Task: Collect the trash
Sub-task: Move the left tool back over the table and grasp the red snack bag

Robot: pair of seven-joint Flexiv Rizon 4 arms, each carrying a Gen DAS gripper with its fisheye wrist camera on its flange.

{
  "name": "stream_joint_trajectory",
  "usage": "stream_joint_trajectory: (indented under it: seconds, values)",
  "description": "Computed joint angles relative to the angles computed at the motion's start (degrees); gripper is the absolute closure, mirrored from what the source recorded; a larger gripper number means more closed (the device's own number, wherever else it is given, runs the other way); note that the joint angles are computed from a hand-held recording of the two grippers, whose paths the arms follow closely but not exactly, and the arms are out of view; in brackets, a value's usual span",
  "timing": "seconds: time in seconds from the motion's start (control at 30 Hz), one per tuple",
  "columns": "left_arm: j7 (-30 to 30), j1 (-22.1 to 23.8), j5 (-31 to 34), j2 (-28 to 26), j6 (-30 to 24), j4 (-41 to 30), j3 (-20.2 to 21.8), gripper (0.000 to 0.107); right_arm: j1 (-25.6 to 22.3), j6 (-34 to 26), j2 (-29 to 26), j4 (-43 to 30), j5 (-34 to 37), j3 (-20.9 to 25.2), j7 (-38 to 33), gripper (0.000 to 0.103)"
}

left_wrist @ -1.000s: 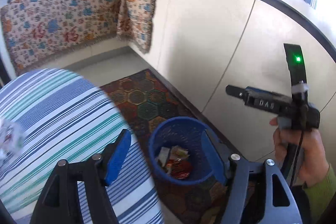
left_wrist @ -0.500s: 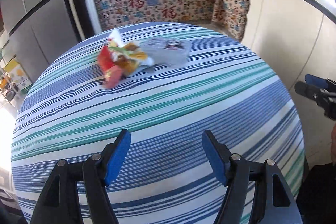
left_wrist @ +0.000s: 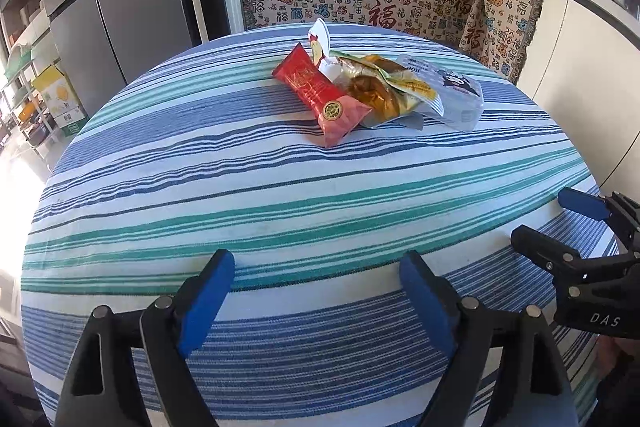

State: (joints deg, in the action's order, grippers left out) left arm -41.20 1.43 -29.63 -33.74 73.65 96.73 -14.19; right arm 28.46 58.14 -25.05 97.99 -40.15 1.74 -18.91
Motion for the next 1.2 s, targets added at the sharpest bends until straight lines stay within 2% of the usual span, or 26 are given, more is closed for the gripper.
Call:
stream_joint_trajectory:
  seconds: [0.17,0.23,0.33,0.53,0.57,0.63,0.7,0.77,0.83,0.9,1.2]
  values:
    - [-1.55,-1.8,0.74,-4.39,-5.29,-8.45,-0.02,0.02,-0.44,-1.34,-0.24,-0.48,1.27,0.12,-0.13,0.002]
    - [-0.35,-0.27,-2.06,-5.39,-6.7,-10.67,-2.77,0.02,-0.58,-1.31,-0.25,-0.46,1.47,0.15,-0.35,0.001]
    - [0.02,-0.22,-4.51,-6.76,-7.95,-14.51,-3.98,0.02,-0.52,-1.48,-0.18,-0.49,1.6,0.17,-0.39,0.001]
    - [-8.52,-5.42,1.23,-12.83,-14.67,-27.04,3.11,0.022,-0.52,-1.48,-0.11,-0.45,1.67,0.2,-0.45,0.001]
    - [-9.87,-5.72,1.96,-13.62,-15.45,-28.35,3.64,0.024,-0.53,-1.48,-0.13,-0.47,1.68,0.19,-0.48,0.001]
    - [-11.34,-5.59,2.67,-14.94,-18.1,-30.67,3.47,0.036,-0.53,-1.47,-0.09,-0.43,1.69,0.2,-0.47,0.001]
    - [-11.19,-4.79,2.53,-15.71,-20.86,-32.15,2.51,0.04,-0.56,-1.46,-0.08,-0.42,1.74,0.22,-0.54,0.001]
    - [-11.3,-4.63,2.79,-16.4,-23.46,-33.69,2.36,0.053,-0.56,-1.46,-0.06,-0.39,1.74,0.22,-0.56,0.001]
    - [-10.46,-3.71,1.57,-16.34,-25.37,-33.66,1.15,0.079,-0.57,-1.46,-0.03,-0.37,1.76,0.23,-0.58,0.001]
    - [-10.6,-4.24,2.36,-15.39,-24.26,-32.63,2.26,0.086,-0.61,-1.52,0.0,-0.36,1.87,0.29,-0.71,0.001]
    - [-3.88,1.13,-0.47,-5.23,-17.01,-16.24,2.49,0.086,-0.65,-1.44,0.09,-0.25,1.96,0.32,-0.86,0.001]
